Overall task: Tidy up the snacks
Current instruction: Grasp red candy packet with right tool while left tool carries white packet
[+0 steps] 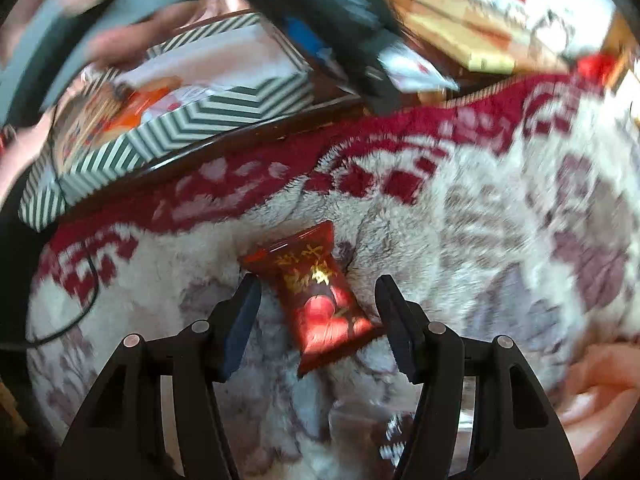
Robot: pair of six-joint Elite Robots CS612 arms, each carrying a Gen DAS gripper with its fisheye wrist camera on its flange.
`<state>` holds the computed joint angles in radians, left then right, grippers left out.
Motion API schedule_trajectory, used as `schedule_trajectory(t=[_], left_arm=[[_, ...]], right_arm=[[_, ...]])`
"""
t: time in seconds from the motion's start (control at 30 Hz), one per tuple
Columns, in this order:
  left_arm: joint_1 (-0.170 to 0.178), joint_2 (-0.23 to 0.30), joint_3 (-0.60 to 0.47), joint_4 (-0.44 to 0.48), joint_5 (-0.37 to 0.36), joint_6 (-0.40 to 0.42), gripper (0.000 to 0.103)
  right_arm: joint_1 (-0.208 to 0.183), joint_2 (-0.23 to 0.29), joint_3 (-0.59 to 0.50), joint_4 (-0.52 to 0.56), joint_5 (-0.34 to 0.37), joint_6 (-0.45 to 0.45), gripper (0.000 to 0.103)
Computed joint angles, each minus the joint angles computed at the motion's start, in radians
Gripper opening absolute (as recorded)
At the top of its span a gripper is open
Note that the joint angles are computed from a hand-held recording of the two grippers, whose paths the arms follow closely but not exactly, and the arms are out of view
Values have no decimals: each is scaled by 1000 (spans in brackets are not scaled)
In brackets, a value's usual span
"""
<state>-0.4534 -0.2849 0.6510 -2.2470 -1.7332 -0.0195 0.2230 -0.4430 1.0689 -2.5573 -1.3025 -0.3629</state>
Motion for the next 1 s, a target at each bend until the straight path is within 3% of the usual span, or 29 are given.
schedule_trajectory(t=[0.07,0.13,0.4,0.57,1.0], left_arm=[[0,-18,38,-19,-3,7,52],[0,-38,79,-37,-1,4,52],[-13,-149,304,-199,12,7,52],[-22,-225,447,-298,6,10,52],[-26,-371,746,-502,44,-47,52]], right_arm=[[-1,7,-3,8,6,33,43],[-6,-1,26,-45,25,93,34],[-15,-95,243,-328,54,402,34],[-3,-149,356,-455,14,520,34],[37,-200,441,-516,-21,581,34]])
